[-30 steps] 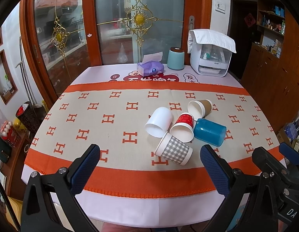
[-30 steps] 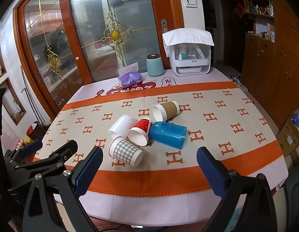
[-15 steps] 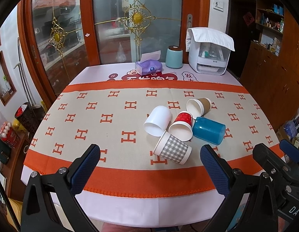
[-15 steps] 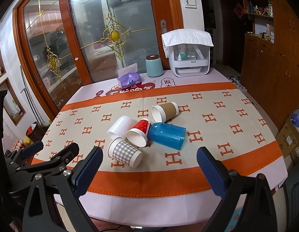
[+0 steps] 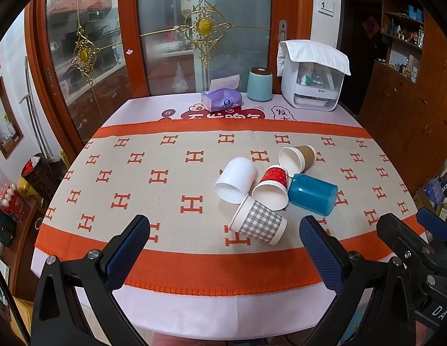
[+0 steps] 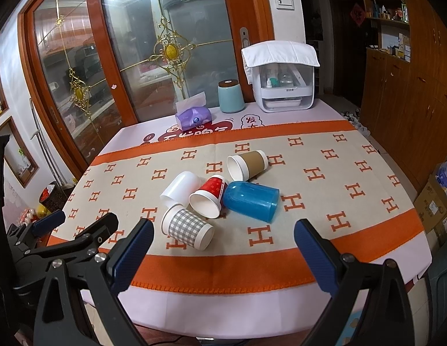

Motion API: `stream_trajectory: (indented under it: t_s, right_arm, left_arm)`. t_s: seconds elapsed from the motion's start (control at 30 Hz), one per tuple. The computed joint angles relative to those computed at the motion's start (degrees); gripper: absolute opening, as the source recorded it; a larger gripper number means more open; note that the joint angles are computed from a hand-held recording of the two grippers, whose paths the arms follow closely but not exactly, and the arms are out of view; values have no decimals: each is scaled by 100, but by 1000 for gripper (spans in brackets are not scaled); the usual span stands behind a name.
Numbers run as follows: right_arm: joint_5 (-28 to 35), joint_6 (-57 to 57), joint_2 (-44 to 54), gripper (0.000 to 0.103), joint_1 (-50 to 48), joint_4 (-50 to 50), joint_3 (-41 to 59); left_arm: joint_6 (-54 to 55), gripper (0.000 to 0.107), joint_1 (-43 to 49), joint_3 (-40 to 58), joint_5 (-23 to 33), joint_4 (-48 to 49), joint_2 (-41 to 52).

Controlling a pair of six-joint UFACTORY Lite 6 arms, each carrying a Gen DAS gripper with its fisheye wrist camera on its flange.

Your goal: Flip cup upside down

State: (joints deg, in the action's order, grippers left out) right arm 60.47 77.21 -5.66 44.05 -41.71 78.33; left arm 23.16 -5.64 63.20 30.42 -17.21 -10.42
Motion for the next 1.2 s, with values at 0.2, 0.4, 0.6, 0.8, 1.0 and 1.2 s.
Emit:
stream_trajectory:
  t_s: [0.2, 0.4, 0.6, 0.8, 1.0, 1.2]
  right_arm:
    - [-125, 52, 37, 98, -66, 44, -90]
    - [-301, 47, 56, 98, -187, 98, -200]
    - [-352, 40, 71, 98, -231, 121, -222]
    - [-471, 23, 104, 98, -334, 175, -280]
    - [-600, -99, 139, 98, -510, 293, -327]
    - [-778, -198, 231, 98, -754, 474, -396]
  left_arm:
    - [45, 102, 16, 4, 2, -30, 16]
    - [184, 102, 45, 28, -25, -118, 111]
    - [380, 102, 69, 67, -30, -283, 203]
    - [781, 102, 113, 103, -106, -648, 380]
    - [1158, 102, 109, 188, -163, -924, 585]
    - [1862, 102, 260, 928, 459, -1383, 1384]
